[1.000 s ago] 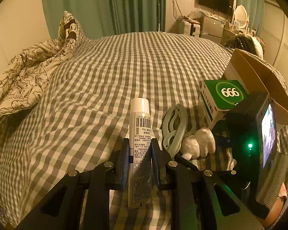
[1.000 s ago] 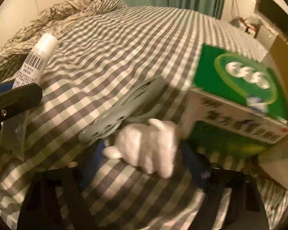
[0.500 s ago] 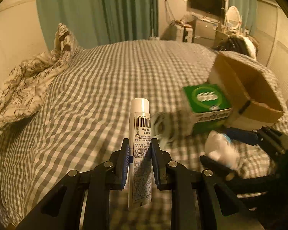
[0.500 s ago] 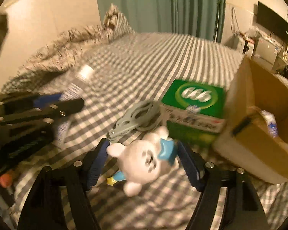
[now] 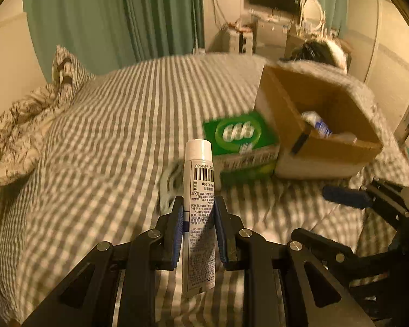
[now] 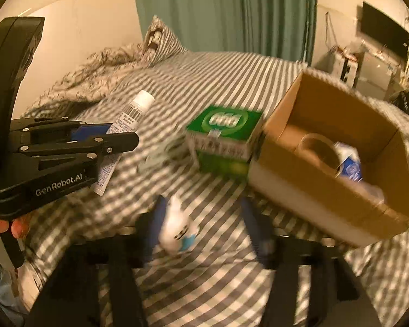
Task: Organize objects
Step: 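Grasp the white bear toy with the right tool, then carry toothpaste tube and bear toy into the box and release both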
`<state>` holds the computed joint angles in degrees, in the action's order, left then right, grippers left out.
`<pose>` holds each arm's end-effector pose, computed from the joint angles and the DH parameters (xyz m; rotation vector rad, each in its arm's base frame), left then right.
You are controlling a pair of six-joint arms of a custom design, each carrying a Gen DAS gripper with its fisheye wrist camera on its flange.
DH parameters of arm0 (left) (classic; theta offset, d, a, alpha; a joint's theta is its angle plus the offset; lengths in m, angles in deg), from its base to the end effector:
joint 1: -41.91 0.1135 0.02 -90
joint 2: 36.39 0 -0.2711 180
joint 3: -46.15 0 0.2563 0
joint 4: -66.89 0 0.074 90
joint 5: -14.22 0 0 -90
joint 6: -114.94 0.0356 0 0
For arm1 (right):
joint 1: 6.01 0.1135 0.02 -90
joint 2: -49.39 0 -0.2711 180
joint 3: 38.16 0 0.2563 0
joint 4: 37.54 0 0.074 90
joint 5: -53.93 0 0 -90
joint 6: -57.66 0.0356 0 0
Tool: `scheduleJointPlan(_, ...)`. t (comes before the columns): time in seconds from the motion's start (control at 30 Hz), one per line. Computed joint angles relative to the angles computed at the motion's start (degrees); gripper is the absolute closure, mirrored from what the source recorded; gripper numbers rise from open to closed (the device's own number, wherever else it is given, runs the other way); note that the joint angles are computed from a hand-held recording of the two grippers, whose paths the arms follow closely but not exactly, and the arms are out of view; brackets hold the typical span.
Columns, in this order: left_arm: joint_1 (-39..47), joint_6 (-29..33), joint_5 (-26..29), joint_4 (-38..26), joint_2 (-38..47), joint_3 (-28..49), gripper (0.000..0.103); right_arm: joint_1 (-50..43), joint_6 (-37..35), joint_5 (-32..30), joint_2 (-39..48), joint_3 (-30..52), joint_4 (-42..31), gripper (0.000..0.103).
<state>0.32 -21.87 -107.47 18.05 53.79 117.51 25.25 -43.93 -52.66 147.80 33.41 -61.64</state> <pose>0.2391 -0.1872 0.2055 -0.2518 2.4712 0.1632 0.2994 0.1937 0.1820 -1.0221 2.2547 0.5049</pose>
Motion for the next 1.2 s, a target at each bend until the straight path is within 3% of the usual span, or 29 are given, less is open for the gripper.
scheduleJointPlan(0.2,1.42,-3.46,0.68,-0.39,0.0,-5.23,0.081,3.38,1.04,-0.91,5.78,0.53,1.47,0.039)
scheduleJointPlan(0.83,3.61,-3.63,2.72,4.17,-6.93,-13.19,0.081,10.56,1.11,2.58,18.14,8.61,-1.0,0.031)
scheduleJointPlan(0.9,3.7,-3.74,2.86,4.11,-7.25,-13.53,0.081,10.48,1.72,1.99,17.99,8.23,-0.19,0.037)
scheduleJointPlan(1.2,1.42,-2.69,0.9,1.13,-6.48,-8.81,0.081,7.13,1.89,2.26,7.39,2.41,3.31,0.038)
